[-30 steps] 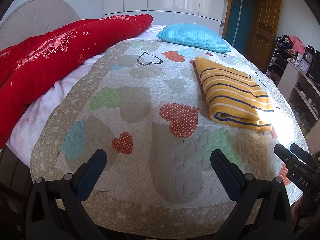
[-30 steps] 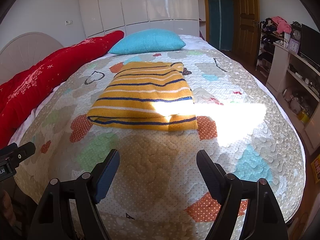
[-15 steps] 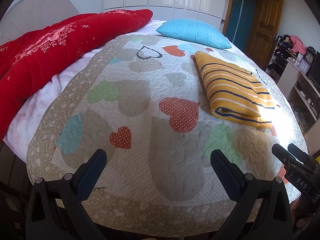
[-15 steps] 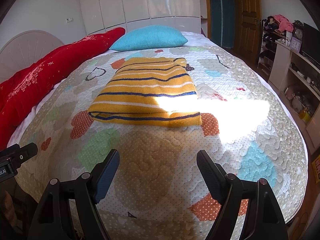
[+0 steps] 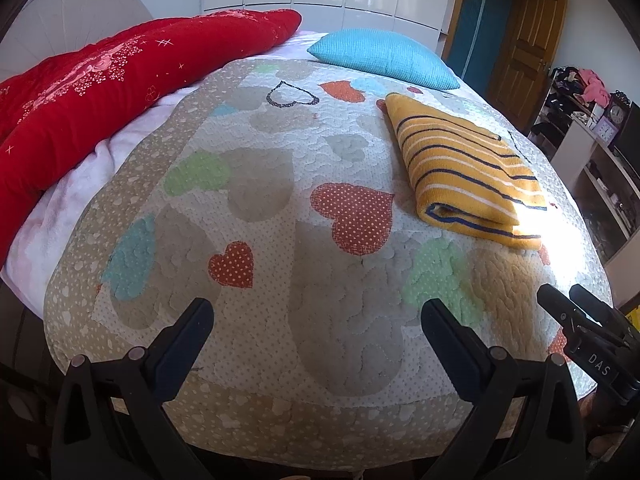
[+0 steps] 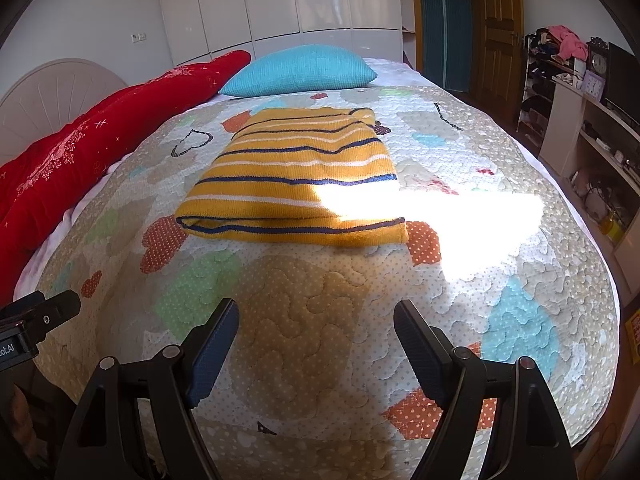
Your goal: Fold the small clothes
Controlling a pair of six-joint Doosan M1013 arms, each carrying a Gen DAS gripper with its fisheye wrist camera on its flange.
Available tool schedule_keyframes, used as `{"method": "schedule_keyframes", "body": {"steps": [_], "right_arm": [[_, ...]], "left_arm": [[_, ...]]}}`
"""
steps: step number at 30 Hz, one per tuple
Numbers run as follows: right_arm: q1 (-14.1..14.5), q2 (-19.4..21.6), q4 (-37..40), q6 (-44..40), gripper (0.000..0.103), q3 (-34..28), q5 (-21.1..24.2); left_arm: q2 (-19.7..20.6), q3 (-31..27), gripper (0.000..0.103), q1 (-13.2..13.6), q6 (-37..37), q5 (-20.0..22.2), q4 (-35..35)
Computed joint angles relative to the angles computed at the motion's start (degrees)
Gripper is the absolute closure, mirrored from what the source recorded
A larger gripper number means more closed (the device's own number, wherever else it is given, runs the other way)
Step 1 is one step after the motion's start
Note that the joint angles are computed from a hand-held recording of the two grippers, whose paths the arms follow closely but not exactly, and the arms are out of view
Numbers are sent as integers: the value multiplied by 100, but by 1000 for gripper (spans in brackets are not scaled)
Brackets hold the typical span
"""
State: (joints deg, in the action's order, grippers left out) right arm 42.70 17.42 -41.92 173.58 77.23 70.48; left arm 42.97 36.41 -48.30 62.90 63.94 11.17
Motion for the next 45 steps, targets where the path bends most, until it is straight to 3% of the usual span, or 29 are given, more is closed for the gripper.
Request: {"method": "schedule_keyframes", "body": {"steps": [45], "right_arm": [[-32,-14,120,-11,18,80,-115]], "left_arm": [[95,-102,0,45,110,199,-354]]}}
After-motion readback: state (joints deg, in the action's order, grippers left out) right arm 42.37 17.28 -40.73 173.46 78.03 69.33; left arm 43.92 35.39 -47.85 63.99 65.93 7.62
